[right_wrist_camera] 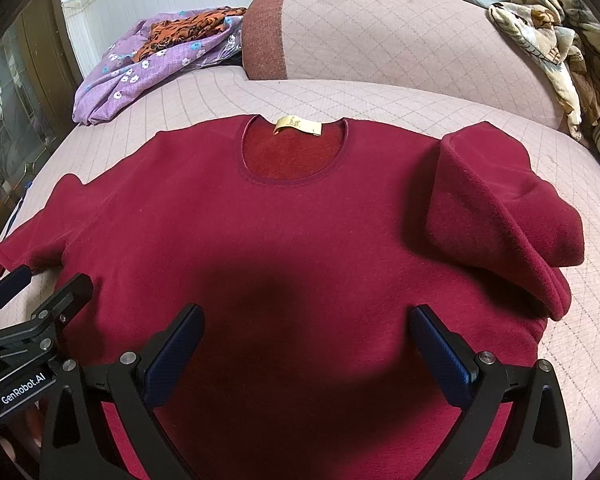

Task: Fold small clothes

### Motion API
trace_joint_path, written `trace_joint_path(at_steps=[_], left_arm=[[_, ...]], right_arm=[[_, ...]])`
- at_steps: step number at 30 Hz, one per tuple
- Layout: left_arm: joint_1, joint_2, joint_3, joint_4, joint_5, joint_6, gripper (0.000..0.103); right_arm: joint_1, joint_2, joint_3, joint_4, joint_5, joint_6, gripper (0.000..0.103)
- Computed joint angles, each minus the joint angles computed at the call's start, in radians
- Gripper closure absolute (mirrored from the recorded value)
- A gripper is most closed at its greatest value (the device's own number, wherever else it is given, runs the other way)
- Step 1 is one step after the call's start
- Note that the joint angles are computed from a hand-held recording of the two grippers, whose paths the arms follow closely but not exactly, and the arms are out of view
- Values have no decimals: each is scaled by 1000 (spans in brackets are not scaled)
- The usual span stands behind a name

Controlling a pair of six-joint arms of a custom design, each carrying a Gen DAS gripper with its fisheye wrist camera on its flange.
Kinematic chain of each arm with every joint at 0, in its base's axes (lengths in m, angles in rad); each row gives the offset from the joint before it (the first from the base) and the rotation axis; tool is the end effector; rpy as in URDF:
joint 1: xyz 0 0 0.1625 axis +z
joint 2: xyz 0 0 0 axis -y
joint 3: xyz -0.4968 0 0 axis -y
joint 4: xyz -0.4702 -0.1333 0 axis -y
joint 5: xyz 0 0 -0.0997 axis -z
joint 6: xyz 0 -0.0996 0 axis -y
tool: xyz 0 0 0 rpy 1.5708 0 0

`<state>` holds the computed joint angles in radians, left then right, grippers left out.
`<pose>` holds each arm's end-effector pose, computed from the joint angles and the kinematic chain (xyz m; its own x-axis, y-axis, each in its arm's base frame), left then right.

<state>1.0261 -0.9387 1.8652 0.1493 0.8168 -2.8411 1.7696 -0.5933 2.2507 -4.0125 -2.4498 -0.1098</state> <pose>-0.0985 -0.5515 0.0761 -0.6215 0.3179 -0.7160 0.6699 0.6894 -0.2754 0.1516 -0.4659 -0.0027 -0.7130 0.3288 0.6193 -0.2193 0.7344 -0.6423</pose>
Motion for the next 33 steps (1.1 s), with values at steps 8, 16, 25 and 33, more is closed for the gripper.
trace_joint_path(at_steps=[8,16,25,33], left_arm=[[2,-5,0,1,5,-3,0],[16,-70,13,50,87,-71,0],[108,-180,-33,93,11,-309,0],[230,-207,-128,75,-119,-510,0]], right_arm=[[1,2,-1,1,-2,-1,0],[2,3,-1,2,-2,1,0],[3,8,-1,10,2,11,0],[-2,-7,8,35,21,34,0]])
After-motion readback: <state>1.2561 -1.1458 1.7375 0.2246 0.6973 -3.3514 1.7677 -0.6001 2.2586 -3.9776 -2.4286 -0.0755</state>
